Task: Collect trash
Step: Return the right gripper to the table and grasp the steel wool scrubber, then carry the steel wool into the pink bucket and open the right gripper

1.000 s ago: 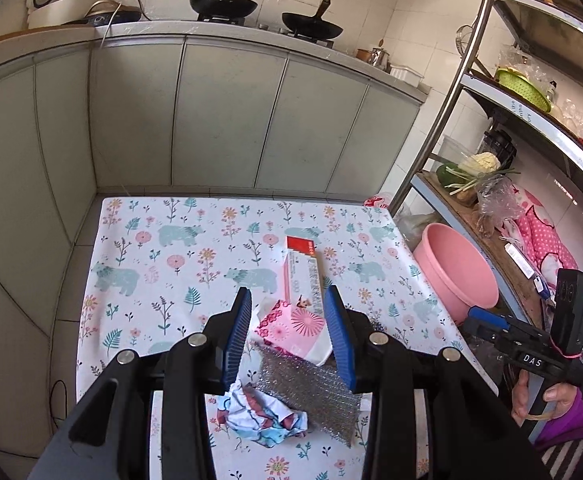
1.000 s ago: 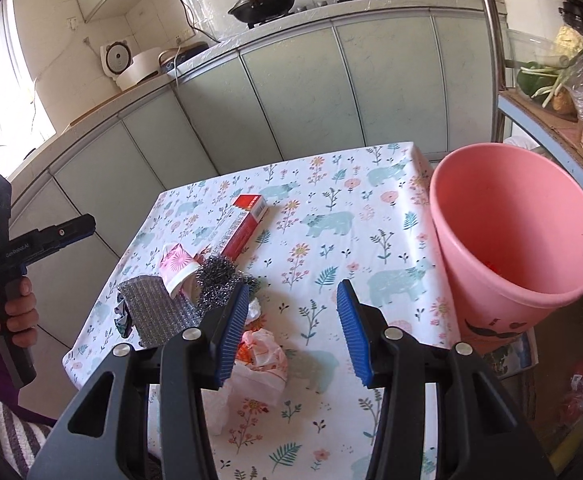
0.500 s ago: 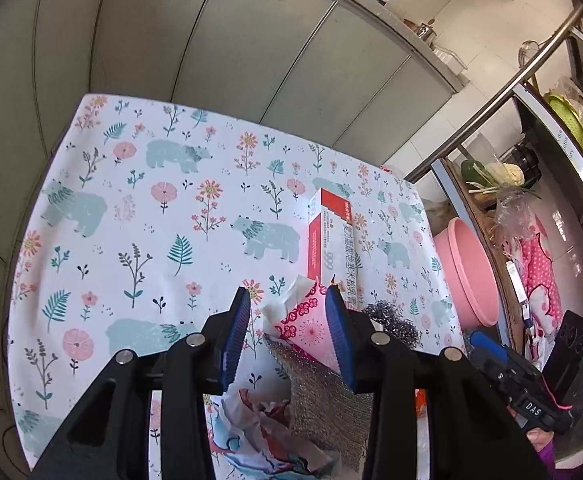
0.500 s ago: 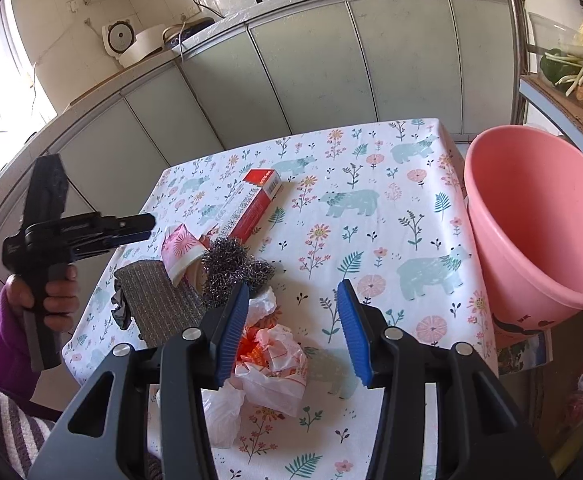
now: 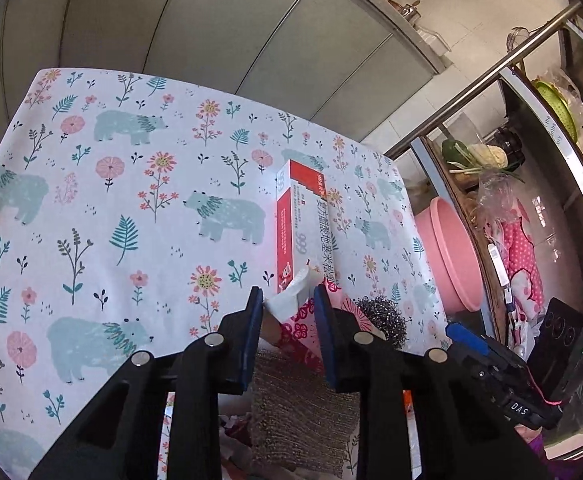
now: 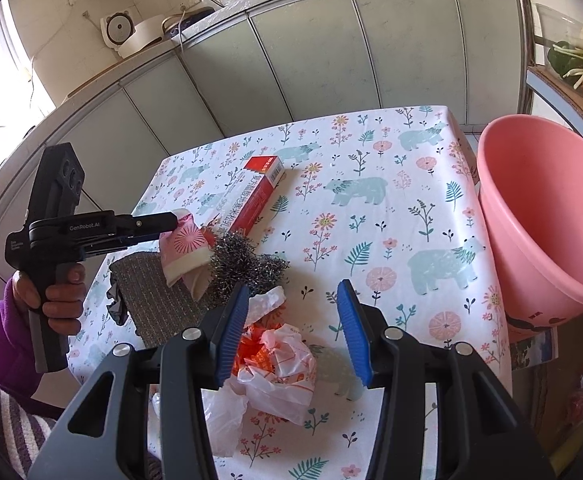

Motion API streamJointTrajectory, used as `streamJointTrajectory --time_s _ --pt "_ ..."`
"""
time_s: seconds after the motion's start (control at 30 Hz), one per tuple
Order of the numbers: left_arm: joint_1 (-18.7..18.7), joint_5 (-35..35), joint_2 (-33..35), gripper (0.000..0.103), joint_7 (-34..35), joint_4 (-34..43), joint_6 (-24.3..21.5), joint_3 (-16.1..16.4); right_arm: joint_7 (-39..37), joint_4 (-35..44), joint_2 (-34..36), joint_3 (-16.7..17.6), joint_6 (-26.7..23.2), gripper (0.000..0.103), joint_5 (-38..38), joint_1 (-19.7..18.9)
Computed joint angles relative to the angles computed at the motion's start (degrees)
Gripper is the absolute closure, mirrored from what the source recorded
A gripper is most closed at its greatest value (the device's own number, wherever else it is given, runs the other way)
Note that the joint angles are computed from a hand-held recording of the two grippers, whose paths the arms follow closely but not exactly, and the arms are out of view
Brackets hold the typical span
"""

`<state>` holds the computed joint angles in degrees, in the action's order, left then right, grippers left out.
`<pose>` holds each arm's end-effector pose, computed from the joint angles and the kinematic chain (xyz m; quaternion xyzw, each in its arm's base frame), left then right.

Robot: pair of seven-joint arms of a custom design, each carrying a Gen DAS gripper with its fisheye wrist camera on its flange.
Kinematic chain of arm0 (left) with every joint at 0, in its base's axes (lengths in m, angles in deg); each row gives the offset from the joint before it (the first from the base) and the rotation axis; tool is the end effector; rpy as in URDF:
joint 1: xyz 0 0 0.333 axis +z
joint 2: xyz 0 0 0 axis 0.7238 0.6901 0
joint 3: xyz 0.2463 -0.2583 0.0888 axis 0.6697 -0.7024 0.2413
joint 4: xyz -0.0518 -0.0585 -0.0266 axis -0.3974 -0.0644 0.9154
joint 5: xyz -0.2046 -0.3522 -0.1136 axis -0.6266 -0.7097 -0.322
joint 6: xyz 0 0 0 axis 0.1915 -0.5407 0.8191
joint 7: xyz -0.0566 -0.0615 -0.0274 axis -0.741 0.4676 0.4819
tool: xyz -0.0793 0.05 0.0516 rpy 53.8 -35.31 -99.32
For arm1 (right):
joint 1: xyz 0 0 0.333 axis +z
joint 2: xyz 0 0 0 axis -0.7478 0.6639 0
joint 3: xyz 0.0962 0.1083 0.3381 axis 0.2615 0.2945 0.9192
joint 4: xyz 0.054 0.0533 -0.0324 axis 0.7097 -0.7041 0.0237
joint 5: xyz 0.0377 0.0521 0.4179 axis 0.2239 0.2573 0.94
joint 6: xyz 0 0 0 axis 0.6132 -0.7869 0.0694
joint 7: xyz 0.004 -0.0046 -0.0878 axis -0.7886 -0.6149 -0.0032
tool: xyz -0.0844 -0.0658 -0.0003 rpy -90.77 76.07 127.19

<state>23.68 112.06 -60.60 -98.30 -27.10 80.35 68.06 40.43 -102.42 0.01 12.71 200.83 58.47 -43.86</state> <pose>0.5593 -0.3291 0.3839 -0.8353 0.4023 -0.3629 0.0935 0.7001 0.1769 0.4049 -0.8656 0.3283 0.0582 0.3736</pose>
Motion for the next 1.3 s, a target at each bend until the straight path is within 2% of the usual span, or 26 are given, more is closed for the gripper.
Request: streamJointTrajectory --time_s 0.23,0.47,0.57,0.67,0.8,0.9,0.93,0.97,1.07,1.13,1.3 --pt "-0.70 3.47 -2.91 0.081 0.99 0.49 -8.25 -2.30 -0.88 -0.80 -0.58 0.09 0.48 0.056 0.88 -0.14" --pt "0.95 6.92 -8.26 0.081 -1.18 -2.00 -16.99 -6.47 -2.61 -0.58 -0.88 0.48 -0.24 0.056 1.02 0.37" --pt "1.84 8.31 -10.41 0.081 -3.26 -3.46 -19.28 -8.04 -3.06 0.12 -0.73 0.61 -0.56 0.056 -0.79 1.74" --pt "2.73 9.17 -11.86 0.081 -5.27 -4.66 -20.65 -9.33 -1.67 1.43 0.51 0.58 0.77 0.056 -3.12 3.33" --pt "3.70 10.02 -12.78 0.081 -7.44 -5.89 -20.77 -10.41 4.45 6.63 4.45 0.40 -3.62 0.056 -8.50 4.37" --pt "4.14 10.74 -12.96 0.081 -8.74 -6.33 -20.36 -10.78 8.07 8.17 6.14 0.26 -4.05 0.056 -12.35 5.42" --pt "4.14 10.94 -12.86 0.081 -9.14 -6.30 -20.44 -10.96 8.52 8.08 6.31 0.48 -3.95 0.060 -12.90 5.42" --pt "4.20 11.13 -12.90 0.081 -9.31 -6.33 -20.35 -11.02 8.15 7.96 6.34 1.01 -4.35 0.072 -12.79 5.01" --pt "4.25 11.48 -12.85 0.081 -9.21 -6.15 -20.32 -11.19 5.34 6.12 5.14 2.36 -3.14 0.083 -10.97 3.93" --pt "4.22 11.49 -12.85 0.081 -8.84 -5.97 -20.55 -11.28 3.32 5.55 4.47 3.01 -3.13 0.086 -8.90 3.11" --pt "3.93 11.78 -12.97 0.081 -8.75 -5.38 -21.63 -11.54 -1.27 4.07 2.50 3.41 -2.65 0.088 -3.04 1.67"
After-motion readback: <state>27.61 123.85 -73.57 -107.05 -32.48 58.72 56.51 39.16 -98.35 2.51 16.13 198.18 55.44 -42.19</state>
